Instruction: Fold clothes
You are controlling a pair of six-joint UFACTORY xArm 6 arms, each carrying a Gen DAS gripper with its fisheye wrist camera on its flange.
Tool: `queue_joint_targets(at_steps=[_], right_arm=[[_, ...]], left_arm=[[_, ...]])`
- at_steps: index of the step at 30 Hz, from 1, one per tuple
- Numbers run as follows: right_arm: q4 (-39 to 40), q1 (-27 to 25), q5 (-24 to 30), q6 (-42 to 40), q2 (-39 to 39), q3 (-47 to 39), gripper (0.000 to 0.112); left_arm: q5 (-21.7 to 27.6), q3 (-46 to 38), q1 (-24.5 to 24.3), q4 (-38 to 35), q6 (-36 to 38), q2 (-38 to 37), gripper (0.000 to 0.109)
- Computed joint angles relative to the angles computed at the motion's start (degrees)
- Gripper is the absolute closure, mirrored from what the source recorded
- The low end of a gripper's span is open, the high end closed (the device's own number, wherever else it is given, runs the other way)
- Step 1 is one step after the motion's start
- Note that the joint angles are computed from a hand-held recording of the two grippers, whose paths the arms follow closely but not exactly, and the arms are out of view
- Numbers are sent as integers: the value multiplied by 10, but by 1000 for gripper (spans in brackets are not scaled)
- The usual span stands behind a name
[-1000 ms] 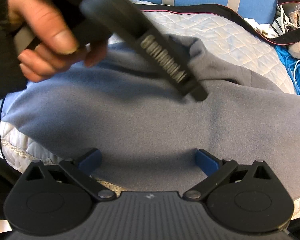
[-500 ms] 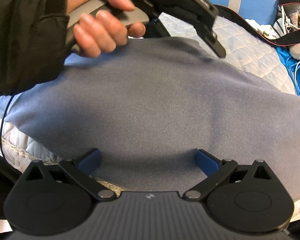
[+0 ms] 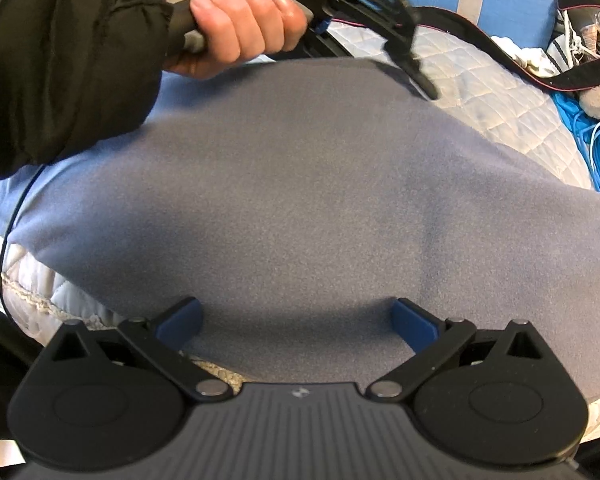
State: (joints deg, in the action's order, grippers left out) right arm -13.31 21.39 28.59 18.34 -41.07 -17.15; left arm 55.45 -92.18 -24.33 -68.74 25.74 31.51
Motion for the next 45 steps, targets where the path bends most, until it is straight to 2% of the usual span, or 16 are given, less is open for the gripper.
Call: queue_joint_targets(at_steps=[7, 13, 18, 21, 24, 27, 32, 36, 39, 42, 45], right_arm=[[0, 1, 6, 0, 2, -2, 10], [12, 2, 14, -24, -12, 4, 10], [24, -6, 22, -75, -57, 16, 9], [36, -31, 27, -117, -101, 20, 10], [133, -85, 47, -235, -117, -4, 10], [218, -168, 73, -342, -81, -60, 10], [296, -294, 95, -473, 56, -185, 10], [285, -364, 68, -459, 151, -249, 10], [258, -403, 37, -412, 219, -286, 12], [265, -425, 24, -388, 267, -302, 15], [212, -437, 12, -348, 278, -284, 19]], left_arm=[[-35, -19, -14, 78, -28, -8, 103], [-44, -10, -18, 89, -24, -6, 103], [-42, -3, -15, 79, -17, -8, 102], [-47, -1, -16, 76, -23, -7, 102], [-52, 2, -18, 74, -25, -7, 102], [-60, 11, -21, 77, -17, -14, 101], [-84, 31, -28, 73, -9, -27, 101], [-101, 43, -33, 77, -4, -37, 101], [-119, 51, -41, 94, 1, -46, 101], [-127, 56, -45, 105, 3, -51, 101], [-130, 61, -43, 103, 6, -56, 101]])
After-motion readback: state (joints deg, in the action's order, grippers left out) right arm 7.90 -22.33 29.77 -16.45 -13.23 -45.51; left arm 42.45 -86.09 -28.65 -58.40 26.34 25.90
